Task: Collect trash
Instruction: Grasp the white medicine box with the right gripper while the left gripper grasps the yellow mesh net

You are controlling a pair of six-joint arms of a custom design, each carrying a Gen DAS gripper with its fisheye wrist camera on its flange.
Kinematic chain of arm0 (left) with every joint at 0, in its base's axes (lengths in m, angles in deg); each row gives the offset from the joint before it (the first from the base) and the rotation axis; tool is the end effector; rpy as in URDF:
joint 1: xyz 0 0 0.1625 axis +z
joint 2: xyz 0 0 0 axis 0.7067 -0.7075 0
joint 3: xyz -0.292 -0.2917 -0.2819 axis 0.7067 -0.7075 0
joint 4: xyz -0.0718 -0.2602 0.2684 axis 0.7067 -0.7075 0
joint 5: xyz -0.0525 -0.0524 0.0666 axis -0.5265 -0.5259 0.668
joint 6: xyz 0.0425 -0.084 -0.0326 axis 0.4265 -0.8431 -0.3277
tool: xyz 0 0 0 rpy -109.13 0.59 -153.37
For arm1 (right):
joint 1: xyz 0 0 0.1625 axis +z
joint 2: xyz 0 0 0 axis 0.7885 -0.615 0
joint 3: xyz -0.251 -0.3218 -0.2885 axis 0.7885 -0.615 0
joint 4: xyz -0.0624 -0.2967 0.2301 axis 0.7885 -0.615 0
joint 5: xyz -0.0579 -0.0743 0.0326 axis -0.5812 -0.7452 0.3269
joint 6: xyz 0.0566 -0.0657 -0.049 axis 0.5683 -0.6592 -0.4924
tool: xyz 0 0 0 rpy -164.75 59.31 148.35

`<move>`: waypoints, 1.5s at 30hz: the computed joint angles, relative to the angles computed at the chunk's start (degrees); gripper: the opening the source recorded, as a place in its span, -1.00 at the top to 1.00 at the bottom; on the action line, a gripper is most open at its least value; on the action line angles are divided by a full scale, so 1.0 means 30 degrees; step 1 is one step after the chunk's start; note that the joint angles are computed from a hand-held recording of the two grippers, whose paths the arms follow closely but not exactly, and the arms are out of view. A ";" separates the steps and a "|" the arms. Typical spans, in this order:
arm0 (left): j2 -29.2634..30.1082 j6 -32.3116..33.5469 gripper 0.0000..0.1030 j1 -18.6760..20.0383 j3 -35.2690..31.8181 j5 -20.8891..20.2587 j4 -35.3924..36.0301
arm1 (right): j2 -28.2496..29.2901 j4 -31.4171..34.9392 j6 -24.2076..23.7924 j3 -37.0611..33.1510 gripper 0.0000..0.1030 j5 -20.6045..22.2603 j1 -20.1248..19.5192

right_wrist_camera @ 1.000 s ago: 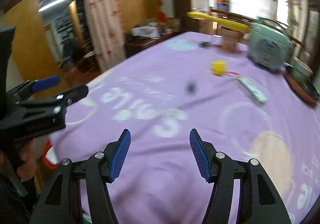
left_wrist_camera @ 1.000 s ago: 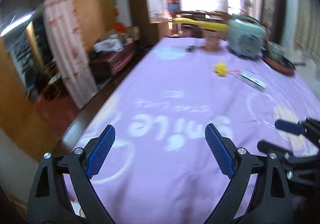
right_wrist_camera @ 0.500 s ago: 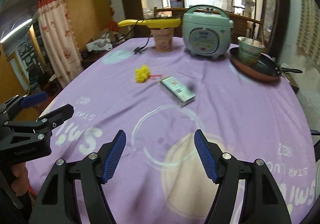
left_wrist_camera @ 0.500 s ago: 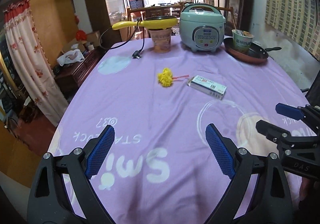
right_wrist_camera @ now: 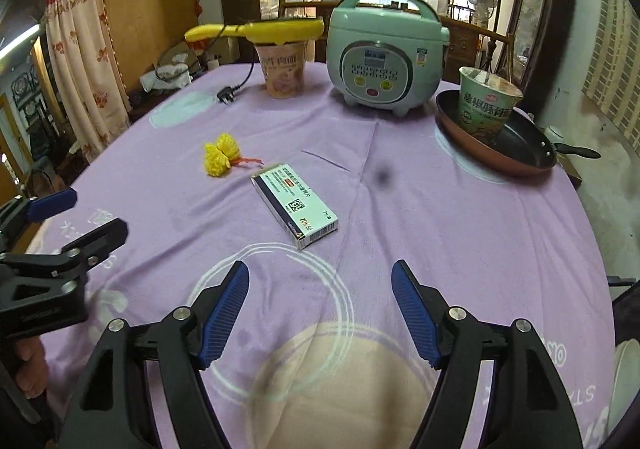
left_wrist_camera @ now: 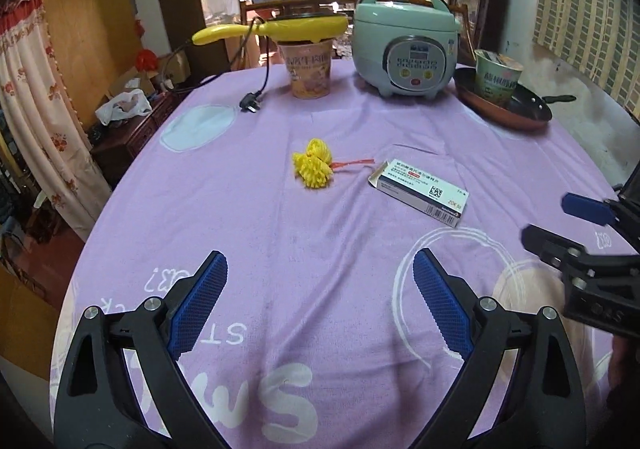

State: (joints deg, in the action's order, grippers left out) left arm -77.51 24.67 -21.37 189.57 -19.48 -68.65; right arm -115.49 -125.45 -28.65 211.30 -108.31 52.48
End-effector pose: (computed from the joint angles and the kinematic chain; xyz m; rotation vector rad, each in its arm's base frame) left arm -0.4895 -0.4355 0.1125 0.9936 2.2689 -0.6664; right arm 0.1559 -0.3732 0.3933 0.1181 -2.1473 0.9451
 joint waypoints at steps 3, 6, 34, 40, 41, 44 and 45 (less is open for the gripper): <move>0.0046 0.0408 -0.79 0.0128 0.0196 0.0199 -0.0526 | 0.0635 0.0004 -0.0569 -0.0549 -0.42 0.0579 -0.0803; 0.0158 0.0086 -0.80 0.0441 0.0035 -0.0042 0.0286 | 0.1388 -0.0025 -0.0964 -0.1177 -0.42 0.0852 -0.1370; 0.0470 -0.1650 -0.80 0.1891 -0.0948 -0.0459 0.2975 | 0.1859 0.0328 0.1420 -0.1720 -0.09 0.0700 -0.1794; 0.0608 -0.1837 -0.80 0.1953 -0.0942 -0.0646 0.2874 | -0.0202 -0.0033 0.3802 0.0504 -0.09 0.1817 -0.1375; 0.0683 -0.1717 -0.80 0.1895 -0.0907 -0.0522 0.2781 | -0.0347 -0.0720 0.3820 0.0881 -0.09 0.1945 -0.1310; 0.0850 -0.1747 -0.80 0.1743 -0.0878 0.0049 0.2767 | -0.0608 -0.1639 0.3939 0.1482 -0.09 0.2878 -0.1673; 0.0831 -0.2006 -0.80 0.1783 -0.1048 -0.0070 0.3103 | -0.0795 -0.1385 0.4070 0.1567 -0.09 0.3352 -0.1930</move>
